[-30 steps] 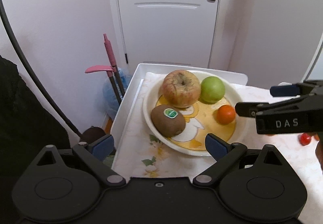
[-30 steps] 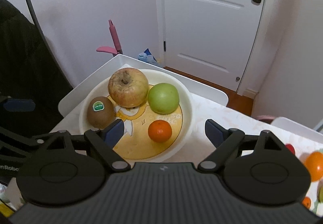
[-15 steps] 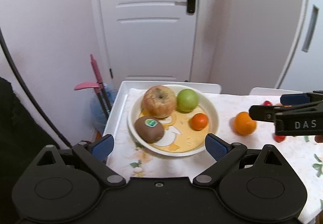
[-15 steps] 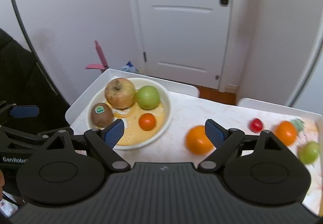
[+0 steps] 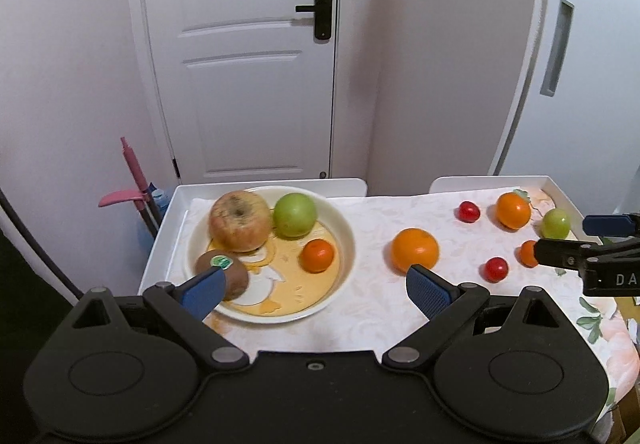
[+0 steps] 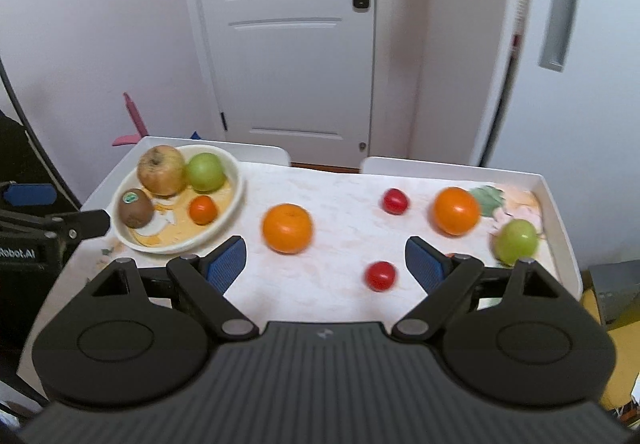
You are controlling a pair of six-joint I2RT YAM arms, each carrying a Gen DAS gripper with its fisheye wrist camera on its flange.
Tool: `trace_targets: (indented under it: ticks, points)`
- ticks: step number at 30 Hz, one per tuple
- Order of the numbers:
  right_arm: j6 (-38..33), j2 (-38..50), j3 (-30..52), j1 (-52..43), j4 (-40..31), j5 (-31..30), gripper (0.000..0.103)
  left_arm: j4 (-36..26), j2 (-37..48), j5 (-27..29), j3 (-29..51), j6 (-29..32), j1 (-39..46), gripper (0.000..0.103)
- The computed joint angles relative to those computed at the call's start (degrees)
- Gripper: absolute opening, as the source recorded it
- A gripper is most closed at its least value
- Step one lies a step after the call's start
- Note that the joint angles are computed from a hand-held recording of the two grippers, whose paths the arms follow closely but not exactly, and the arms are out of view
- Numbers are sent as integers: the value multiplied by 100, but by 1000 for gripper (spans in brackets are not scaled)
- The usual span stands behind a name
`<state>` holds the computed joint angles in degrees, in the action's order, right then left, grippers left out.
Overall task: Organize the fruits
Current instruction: 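Lift both grippers away from the bowl, then move the left gripper toward a red cherry tomato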
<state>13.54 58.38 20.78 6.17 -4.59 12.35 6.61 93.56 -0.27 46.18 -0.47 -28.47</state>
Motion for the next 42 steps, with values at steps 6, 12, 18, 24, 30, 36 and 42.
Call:
trace_targets:
  ticks: [6, 12, 18, 24, 30, 36, 42]
  points:
    - [-1025, -104, -202, -1575, 98, -1246, 99, -64, 236, -683, 235, -690, -757, 99]
    - [-2155, 566, -214, -3024, 544, -2407, 99, -48, 766, -1186, 603, -1194, -1440, 99]
    - [-3055, 1819, -129, -3862, 1388, -3142, 90, -26, 1578, -1587, 1191, -1598, -1985, 97]
    - [-3770, 3130, 94, -4351, 2142, -3548, 84, 4, 2549, -1803, 1899, -1846, -2342, 91]
    - [-4248, 4036, 360, -4737, 2567, -3957, 82, -28, 3334, -1895, 2575, -1862, -2538, 87]
    - [-4529, 4670, 604, -4904, 2820, -4262, 79, -64, 3930, -1828, 3168, -1741, -2617, 77]
    - [-4641, 5002, 736, -5027, 2912, -4501, 77, -104, 4259, -1580, 3549, -1731, -2598, 68]
